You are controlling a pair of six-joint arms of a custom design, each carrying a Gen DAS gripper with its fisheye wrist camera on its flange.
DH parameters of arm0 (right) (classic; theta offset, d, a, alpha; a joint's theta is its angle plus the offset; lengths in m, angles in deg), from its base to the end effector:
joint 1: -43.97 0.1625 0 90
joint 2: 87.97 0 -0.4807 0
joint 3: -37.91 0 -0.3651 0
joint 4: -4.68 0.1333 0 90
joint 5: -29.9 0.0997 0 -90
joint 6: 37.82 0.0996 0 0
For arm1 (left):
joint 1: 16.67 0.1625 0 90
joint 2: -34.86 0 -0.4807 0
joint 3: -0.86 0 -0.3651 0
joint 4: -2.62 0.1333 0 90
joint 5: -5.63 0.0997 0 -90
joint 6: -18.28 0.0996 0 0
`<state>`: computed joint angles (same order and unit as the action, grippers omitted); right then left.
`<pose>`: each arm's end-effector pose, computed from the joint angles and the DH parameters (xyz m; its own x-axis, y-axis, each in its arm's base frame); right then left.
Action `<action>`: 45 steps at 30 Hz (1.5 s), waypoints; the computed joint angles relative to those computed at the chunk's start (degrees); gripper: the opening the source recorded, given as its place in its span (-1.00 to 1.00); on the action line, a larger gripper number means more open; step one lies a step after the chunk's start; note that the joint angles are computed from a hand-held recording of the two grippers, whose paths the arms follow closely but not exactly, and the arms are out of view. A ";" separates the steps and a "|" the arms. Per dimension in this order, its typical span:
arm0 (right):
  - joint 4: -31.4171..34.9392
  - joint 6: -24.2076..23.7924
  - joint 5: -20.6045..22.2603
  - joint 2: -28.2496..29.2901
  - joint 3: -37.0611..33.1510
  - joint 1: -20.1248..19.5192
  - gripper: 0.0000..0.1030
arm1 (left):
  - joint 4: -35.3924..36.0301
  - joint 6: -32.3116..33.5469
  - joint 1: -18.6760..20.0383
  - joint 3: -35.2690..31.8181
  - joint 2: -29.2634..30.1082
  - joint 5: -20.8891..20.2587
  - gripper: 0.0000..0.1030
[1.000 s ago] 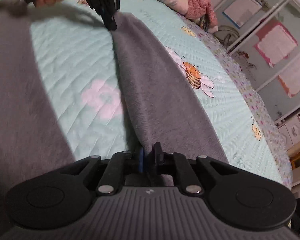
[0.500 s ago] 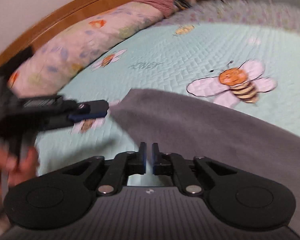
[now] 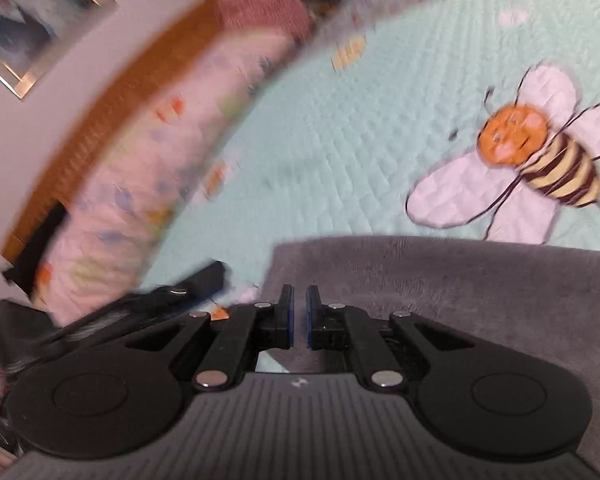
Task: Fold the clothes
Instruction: 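Fold the held sweater over with both grippers and release it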
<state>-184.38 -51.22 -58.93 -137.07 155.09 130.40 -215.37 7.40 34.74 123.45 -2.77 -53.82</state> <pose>0.0985 -0.5951 0.1531 -0.9837 -0.1479 0.1023 -0.1795 0.8444 -0.5048 -0.1957 -0.5401 0.0976 -0.9595 0.1534 -0.2361 0.2799 0.6113 -0.7402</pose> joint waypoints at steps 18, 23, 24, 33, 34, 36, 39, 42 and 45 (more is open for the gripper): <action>-11.38 8.32 -4.31 3.42 0.00 -0.63 -1.00 | 17.69 1.39 2.44 -9.00 2.65 -1.92 -0.31; -22.79 10.56 -4.26 4.65 1.64 -0.73 -0.98 | 22.54 5.11 1.40 -11.96 4.34 6.58 -0.88; -23.59 8.66 -3.86 3.26 3.79 -0.74 -0.98 | 22.33 5.91 0.82 -11.75 4.47 8.49 -0.88; -19.63 -6.55 -1.78 -27.25 27.05 -12.90 -0.88 | 15.02 11.76 -5.49 -6.31 4.60 5.95 -0.67; -17.65 -7.29 -2.37 -30.07 27.23 -14.20 -0.88 | 17.77 11.82 -5.99 -6.64 4.80 3.93 -0.62; -12.42 -9.01 -4.26 -33.51 25.99 -15.98 -0.88 | 24.35 10.19 -6.21 -8.96 6.62 3.50 -0.61; -1.45 -12.84 -7.53 -31.79 19.73 -16.93 -0.94 | 23.65 10.87 -5.83 -11.62 10.01 6.32 -0.59; -7.96 -14.90 -10.36 -23.79 14.92 -17.04 -1.00 | 25.72 10.41 -6.74 -14.17 10.81 10.81 -0.61; -11.43 -15.26 -6.69 -21.24 12.38 -16.52 -0.84 | 22.50 18.08 -6.61 -15.49 10.76 9.22 -0.61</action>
